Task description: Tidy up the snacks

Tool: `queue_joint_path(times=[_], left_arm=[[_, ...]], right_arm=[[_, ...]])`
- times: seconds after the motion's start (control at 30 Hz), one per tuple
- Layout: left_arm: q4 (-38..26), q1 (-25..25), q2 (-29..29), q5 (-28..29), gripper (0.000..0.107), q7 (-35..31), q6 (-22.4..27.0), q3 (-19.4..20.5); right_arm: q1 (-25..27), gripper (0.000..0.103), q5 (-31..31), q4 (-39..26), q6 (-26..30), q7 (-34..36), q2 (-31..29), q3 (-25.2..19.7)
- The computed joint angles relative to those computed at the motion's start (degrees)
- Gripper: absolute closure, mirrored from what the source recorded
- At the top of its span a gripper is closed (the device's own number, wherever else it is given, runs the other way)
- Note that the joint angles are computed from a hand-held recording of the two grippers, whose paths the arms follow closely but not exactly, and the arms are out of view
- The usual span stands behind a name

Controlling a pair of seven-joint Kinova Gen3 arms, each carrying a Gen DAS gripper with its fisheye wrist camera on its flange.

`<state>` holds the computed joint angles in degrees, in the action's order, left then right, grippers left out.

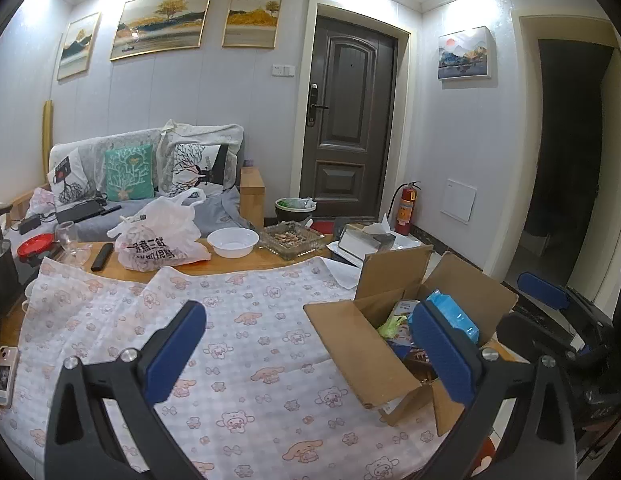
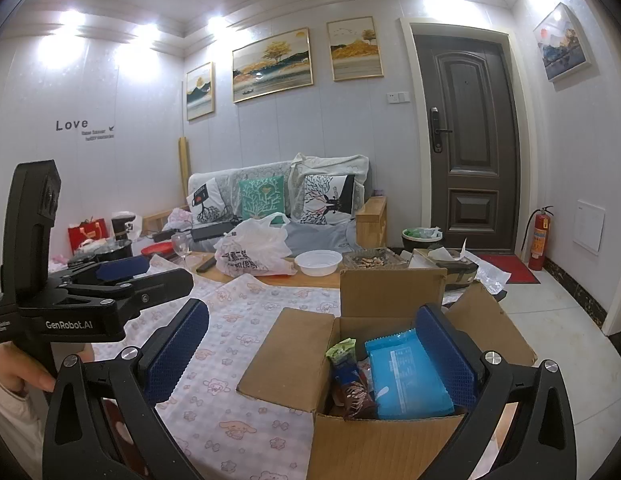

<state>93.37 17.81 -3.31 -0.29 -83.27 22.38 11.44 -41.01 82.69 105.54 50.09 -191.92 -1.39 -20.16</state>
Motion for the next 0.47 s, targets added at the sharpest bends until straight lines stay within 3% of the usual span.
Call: queue_joint_path(times=[0.47], left_arm=[[0.14,0.0,-0.48,-0.5,0.005,0.35,0.37,0.18]], right_arm=[[-0.2,0.0,-0.01,-0.05,0.3,-0.07,0.06,-0.06]])
